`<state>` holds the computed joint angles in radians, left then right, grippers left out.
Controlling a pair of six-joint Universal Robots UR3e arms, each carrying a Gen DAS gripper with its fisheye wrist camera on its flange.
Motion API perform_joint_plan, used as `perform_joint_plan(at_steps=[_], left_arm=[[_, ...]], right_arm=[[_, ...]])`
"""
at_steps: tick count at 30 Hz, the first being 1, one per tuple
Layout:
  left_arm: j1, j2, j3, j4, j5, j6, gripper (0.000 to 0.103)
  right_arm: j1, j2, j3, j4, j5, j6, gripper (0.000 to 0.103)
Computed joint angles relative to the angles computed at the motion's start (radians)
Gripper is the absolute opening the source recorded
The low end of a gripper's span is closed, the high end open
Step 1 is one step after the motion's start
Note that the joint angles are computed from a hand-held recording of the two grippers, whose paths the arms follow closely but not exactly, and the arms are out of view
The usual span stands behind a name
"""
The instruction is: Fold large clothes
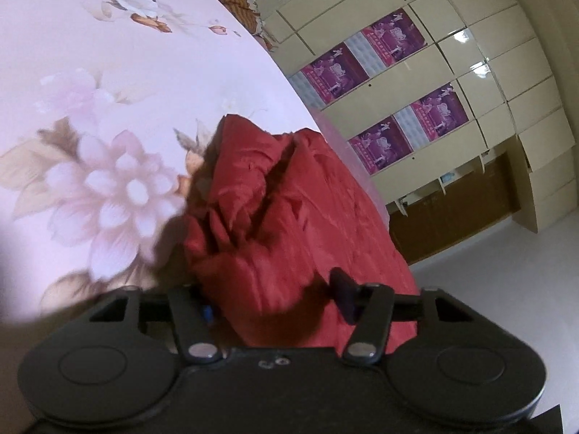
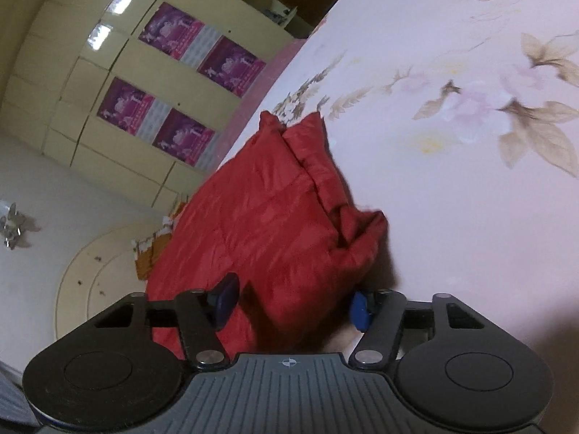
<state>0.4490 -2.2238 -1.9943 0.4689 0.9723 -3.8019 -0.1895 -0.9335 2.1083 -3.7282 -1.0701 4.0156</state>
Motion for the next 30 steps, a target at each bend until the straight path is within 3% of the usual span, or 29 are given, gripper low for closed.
perform_joint_plan(at_steps=[4,6,8,12,20,30], left_arm=[[-0.008,-0.047,0.085,-0.023,0.016,-0.009,0.048],[-0.020,-0.053,0.110,-0.046,0.034,0.008,0.045],[-0.031,-0.049,0.124,-0.078,0.056,0.035,0.033],[-0.042,-0.005,0.094,-0.090,0.080,0.081,0.023],[-0.068,0.168,-0.042,-0.149,0.122,0.143,0.019],[-0.062,0.461,-0.436,-0.062,0.100,0.134,0.019]], right_arm=[[0.030,0.058,-0.127,0.062,-0.042,-0.022,0.060],[0.036,0.080,-0.175,0.102,-0.050,-0.035,0.042],[0.027,0.099,-0.192,0.102,-0.032,-0.030,0.033],[0.034,0.063,-0.194,0.141,-0.042,-0.080,0.020],[-0.005,-0.057,-0.113,0.196,-0.010,-0.168,0.016],[-0.242,-0.396,0.322,0.229,0.188,-0.366,0.016]])
